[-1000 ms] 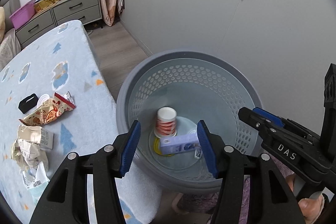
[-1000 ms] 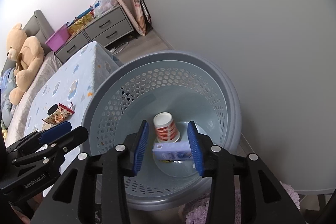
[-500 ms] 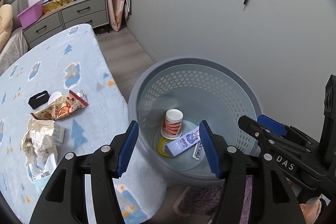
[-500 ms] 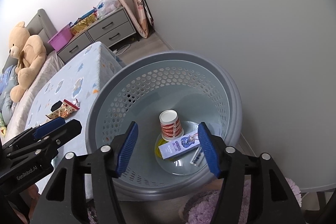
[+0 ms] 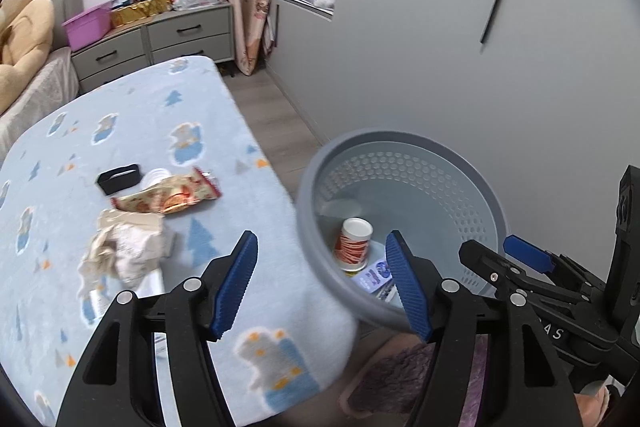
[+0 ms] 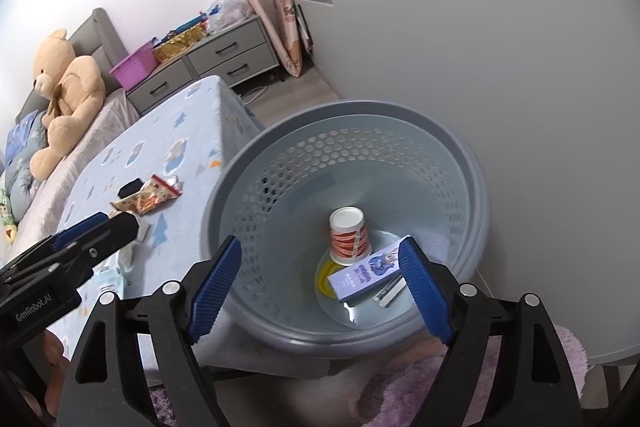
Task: Collect trash
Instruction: 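Move both open grippers back toward the remaining trash on the table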
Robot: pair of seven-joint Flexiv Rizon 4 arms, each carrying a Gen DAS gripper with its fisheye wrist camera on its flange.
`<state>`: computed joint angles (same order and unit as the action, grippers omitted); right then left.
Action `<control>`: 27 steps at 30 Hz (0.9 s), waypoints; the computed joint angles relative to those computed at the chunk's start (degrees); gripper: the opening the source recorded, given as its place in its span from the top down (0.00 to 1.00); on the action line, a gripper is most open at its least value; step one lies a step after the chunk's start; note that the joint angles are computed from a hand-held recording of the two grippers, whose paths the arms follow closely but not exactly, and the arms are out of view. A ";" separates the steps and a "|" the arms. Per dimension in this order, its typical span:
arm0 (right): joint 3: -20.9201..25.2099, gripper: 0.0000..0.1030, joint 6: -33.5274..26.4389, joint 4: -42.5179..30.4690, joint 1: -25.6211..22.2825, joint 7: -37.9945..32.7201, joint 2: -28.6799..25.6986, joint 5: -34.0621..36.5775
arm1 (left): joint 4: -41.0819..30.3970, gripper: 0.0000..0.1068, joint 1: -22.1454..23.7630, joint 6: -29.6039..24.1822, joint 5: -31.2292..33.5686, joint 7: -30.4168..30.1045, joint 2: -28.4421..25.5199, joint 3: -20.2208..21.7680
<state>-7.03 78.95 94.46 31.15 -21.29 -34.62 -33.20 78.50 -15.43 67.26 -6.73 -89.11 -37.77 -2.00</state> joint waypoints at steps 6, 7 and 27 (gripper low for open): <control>0.75 0.20 1.07 -1.17 1.27 -0.63 -0.90 -0.07 | 6.79 0.40 1.78 4.39 -0.44 -0.77 3.84 0.57; 1.53 0.20 1.08 -1.88 1.21 -1.47 -1.28 0.19 | 7.80 0.40 1.93 4.89 -0.39 -1.08 4.42 0.90; 14.36 0.11 -8.92 -24.45 3.45 -25.74 -14.04 10.86 | 23.28 0.40 6.32 12.28 4.37 -11.25 13.21 9.49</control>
